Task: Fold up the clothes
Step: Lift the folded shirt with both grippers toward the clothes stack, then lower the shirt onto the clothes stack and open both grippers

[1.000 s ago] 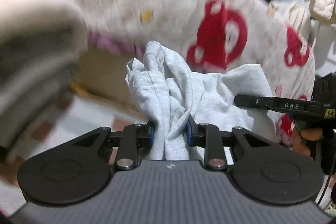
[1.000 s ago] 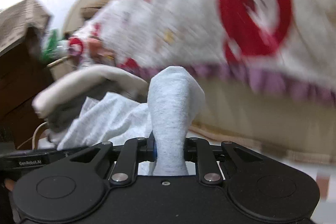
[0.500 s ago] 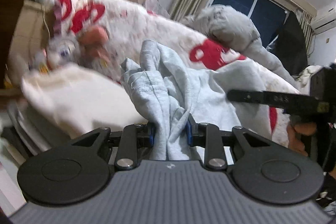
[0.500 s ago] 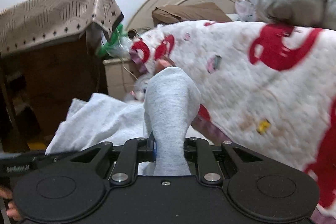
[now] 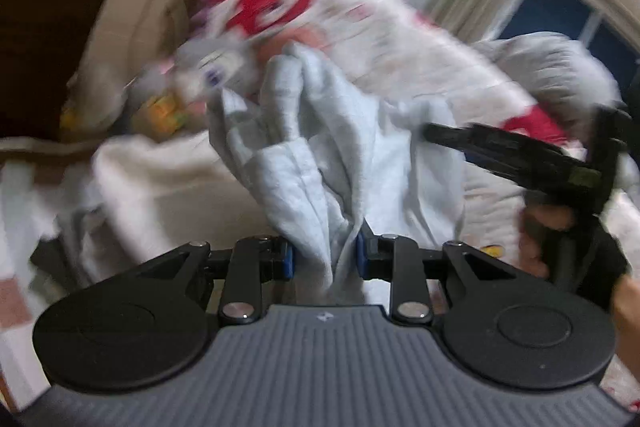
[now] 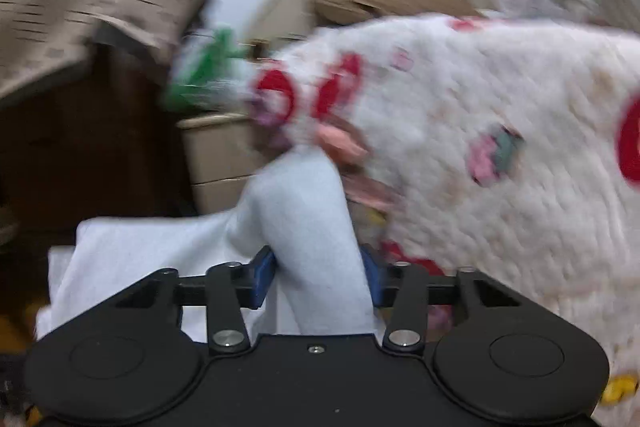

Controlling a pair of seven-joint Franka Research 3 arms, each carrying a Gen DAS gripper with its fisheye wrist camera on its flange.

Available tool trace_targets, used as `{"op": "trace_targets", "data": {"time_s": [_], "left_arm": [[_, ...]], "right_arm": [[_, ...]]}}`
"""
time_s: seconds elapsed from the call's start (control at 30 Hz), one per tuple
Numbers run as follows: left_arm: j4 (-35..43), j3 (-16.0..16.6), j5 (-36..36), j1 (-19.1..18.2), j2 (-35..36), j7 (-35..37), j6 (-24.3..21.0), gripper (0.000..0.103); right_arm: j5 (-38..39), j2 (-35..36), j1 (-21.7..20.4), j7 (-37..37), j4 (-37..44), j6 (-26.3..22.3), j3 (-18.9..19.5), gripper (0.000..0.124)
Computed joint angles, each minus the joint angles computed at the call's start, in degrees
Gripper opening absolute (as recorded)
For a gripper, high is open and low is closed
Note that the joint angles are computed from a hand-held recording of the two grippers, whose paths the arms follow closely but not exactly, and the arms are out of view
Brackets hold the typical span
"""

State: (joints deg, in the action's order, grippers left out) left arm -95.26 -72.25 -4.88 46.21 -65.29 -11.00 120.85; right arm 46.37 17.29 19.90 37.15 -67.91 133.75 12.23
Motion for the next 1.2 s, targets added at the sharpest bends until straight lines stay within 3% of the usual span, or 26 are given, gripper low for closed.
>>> {"op": "trace_targets", "data": {"time_s": [0.07,0.13,0.17,0.37,0.5,0.53,0.6,0.7,0.77,0.83,0.87,0.97,1.0,1.07,1.1,1.13,1.2], "left_arm": [[-4.37,0.56,-1.01,-2.09,-0.67,-2.31,2.62,0.026],[-7.22,1.01,0.05,-3.84,-0.55,-3.59,5.4,0.026],[-7.43,0.91,1.0,-4.14,-0.05,-3.53,5.68,0.026],[-7.53,-0.59,5.77,-4.27,2.27,-3.36,6.68,0.026],[-3.84,-1.81,6.77,-2.64,1.52,-2.86,2.29,0.026],[-3.26,-1.94,6.58,-2.35,1.45,-2.11,1.66,0.025],[-3.11,-1.89,5.55,-2.8,2.26,-0.05,1.81,0.025],[-1.49,-1.68,5.81,-3.73,3.46,4.98,-0.29,0.029],[3.13,-1.13,8.17,-2.25,1.4,9.47,-6.21,0.029],[6.49,0.13,10.86,-0.23,-1.22,14.19,-9.23,0.03],[6.37,1.08,11.71,0.17,-2.07,16.1,-8.37,0.03],[2.61,1.96,8.05,1.04,2.1,19.98,0.29,0.032],[2.21,1.36,6.5,1.67,4.49,21.13,1.3,0.03],[0.87,-0.48,4.01,1.9,8.67,23.14,0.49,0.015],[0.06,-1.37,3.14,1.78,10.36,23.8,-0.69,0.005],[-0.9,-1.84,2.76,1.33,10.76,23.49,-2.32,0.005],[-3.66,-1.66,2.78,-0.54,10.05,21.55,-3.64,0.003]], "right_arm": [[7.86,-3.51,-1.46,-0.06,-8.49,6.6,0.61,0.052],[19.02,-7.14,-4.4,-5.72,-15.44,6.44,0.82,0.053],[24.23,-9.69,-3.97,-5.92,-19.84,8.04,-1.19,0.058],[36.54,-11.74,-8.2,10.81,-29.44,-7.97,-6.24,0.072],[42.05,-8.89,-8.69,16.16,-29.02,-14.12,-5.99,0.072],[42.23,-8.95,-7.9,14.1,-28.51,-11.86,-5.69,0.067],[42.81,-8.82,-6.93,7.24,-26.87,-9.53,-4.92,0.025],[38.6,-8.69,-6.2,-3.58,-23.93,-6.84,-3.83,0.022],[27.58,-9.24,-3.37,-2.74,-23.82,-0.37,-4.52,0.022],[28.01,-11.22,-2.82,-2.5,-27.24,3.73,-4.09,0.024],[29.94,-12.33,-2.69,-2.93,-28.95,4.93,-3.98,0.024],[31.48,-13.82,-2.12,-4.36,-30.89,6.16,-4.41,0.028],[31.07,-14.07,-1.9,-3.86,-31.04,6.43,-4.58,0.029],[28.14,-13.62,-1.31,-1.64,-30.06,7.81,-4.75,0.031],[26.59,-13.39,-1.08,-0.53,-29.58,8.51,-4.77,0.037],[24.68,-13.1,-0.74,0.16,-29.16,9.79,-4.68,0.042],[22.85,-11.51,-0.16,0.42,-27.84,13.51,-4.32,0.076]]}}
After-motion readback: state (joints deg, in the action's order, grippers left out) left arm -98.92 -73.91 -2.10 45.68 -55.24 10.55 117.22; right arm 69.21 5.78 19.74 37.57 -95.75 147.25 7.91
